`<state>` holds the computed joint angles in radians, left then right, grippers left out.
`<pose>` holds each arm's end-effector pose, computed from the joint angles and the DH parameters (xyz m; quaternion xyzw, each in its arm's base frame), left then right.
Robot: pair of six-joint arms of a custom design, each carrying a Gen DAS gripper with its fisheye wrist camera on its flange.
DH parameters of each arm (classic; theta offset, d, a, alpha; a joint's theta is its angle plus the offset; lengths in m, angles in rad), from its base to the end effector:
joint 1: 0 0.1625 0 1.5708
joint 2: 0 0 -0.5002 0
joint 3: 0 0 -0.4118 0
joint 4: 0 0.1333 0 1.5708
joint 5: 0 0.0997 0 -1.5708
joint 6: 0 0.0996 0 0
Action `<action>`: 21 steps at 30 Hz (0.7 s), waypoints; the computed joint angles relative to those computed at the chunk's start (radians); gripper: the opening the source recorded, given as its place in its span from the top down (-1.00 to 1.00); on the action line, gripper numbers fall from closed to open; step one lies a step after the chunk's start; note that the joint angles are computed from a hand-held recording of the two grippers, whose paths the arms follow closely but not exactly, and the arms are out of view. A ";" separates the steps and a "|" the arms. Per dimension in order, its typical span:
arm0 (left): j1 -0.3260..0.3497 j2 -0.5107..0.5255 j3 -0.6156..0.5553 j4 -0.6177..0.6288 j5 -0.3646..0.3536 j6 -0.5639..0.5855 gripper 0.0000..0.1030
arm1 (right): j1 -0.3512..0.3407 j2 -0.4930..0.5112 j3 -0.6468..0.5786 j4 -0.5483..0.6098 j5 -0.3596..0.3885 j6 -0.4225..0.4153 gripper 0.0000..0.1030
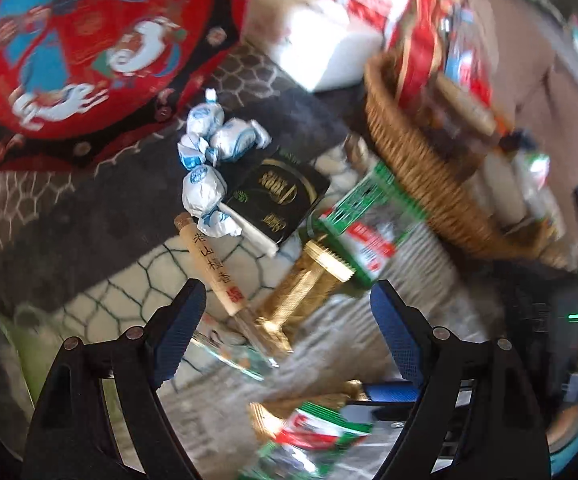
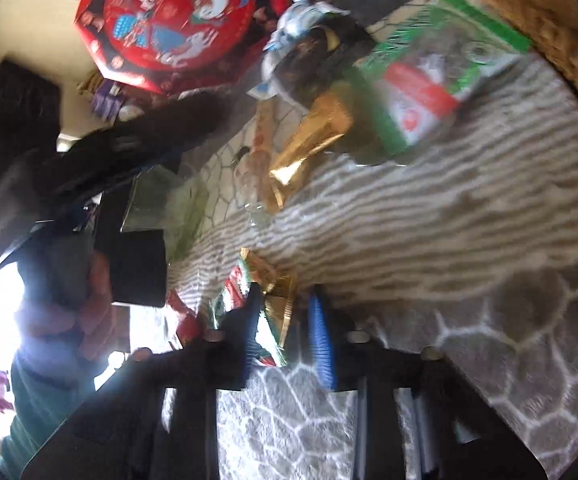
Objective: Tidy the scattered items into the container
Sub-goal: 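Grasp the small gold snack packet with the right tool while the left tool approaches the gold tube, then carry the gold packet over the white box and drop it into the glass cup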
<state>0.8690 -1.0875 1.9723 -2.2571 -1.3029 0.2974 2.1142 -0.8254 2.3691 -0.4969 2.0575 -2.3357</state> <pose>-0.2474 -0.5400 0.1729 0.4841 0.8593 0.0695 0.1499 0.2336 -0.2189 -0.0077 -0.1845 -0.9212 0.3417 0.0247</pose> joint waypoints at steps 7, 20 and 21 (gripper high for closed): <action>-0.053 0.042 0.088 -0.110 0.172 0.130 -0.60 | 0.038 -0.037 0.036 -0.041 0.041 0.023 0.82; -0.017 0.031 0.102 -0.224 0.116 0.080 0.61 | 0.111 -0.087 0.086 -0.014 0.138 0.115 0.82; 0.001 0.024 0.071 -0.174 0.064 0.037 0.67 | 0.102 -0.082 0.084 -0.009 0.129 0.111 0.78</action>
